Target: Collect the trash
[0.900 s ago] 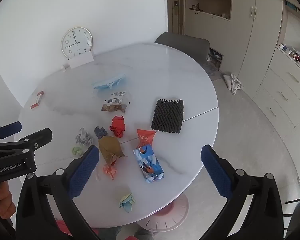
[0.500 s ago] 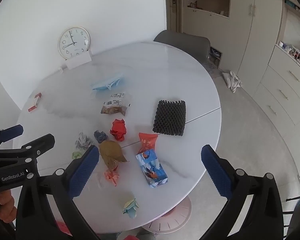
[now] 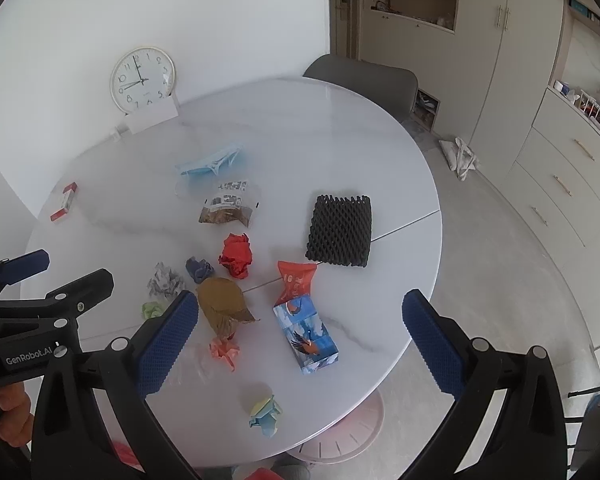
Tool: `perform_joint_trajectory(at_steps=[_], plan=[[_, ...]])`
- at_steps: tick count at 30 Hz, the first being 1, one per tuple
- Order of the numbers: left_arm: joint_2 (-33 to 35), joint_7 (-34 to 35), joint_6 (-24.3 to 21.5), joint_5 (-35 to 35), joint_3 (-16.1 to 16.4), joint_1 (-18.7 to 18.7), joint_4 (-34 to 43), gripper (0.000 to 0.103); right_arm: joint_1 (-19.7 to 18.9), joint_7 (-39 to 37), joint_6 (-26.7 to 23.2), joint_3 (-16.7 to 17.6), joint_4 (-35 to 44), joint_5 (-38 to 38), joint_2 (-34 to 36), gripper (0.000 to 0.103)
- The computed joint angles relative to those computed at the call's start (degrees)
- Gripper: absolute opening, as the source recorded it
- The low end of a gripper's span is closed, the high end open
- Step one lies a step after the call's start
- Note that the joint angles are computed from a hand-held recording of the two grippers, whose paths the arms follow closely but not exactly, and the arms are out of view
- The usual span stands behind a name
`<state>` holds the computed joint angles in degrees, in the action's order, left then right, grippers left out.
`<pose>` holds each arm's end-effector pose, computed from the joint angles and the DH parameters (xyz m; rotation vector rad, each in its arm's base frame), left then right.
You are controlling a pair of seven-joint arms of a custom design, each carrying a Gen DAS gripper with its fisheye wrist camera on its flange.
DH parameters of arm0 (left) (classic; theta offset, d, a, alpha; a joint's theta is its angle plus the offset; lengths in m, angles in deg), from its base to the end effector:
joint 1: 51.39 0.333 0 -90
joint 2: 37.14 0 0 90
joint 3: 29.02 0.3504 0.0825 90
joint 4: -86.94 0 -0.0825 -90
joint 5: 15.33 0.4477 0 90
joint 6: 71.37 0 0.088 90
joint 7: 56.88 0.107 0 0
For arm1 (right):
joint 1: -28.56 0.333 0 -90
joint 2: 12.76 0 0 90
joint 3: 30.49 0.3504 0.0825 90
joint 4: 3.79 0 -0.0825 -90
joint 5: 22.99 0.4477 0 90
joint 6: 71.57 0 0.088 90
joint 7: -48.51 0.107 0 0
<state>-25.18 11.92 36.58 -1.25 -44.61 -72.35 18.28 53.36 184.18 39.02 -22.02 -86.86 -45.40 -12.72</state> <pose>0.5939 -0.3828 0.7642 -1.6773 2.1967 -0.5774 0.5531 0.3313 0.7698 -1.7073 2.0209 -0.5952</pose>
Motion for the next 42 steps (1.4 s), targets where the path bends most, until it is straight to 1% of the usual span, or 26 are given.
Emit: perform_joint_trajectory(at_steps=[17, 42], plan=[[0.0, 0.2, 0.0, -0.5, 0.0, 0.3, -0.5, 0.095, 0.5, 0.3, -1.8, 0.1, 1.0, -0.6, 0.5, 0.101], [-1.5, 0.2, 0.5, -0.7, 0.0, 0.8, -2.4, 0.095, 0.6, 0.2, -2.0, 0.2, 0.4, -0.8, 0.0, 0.101]])
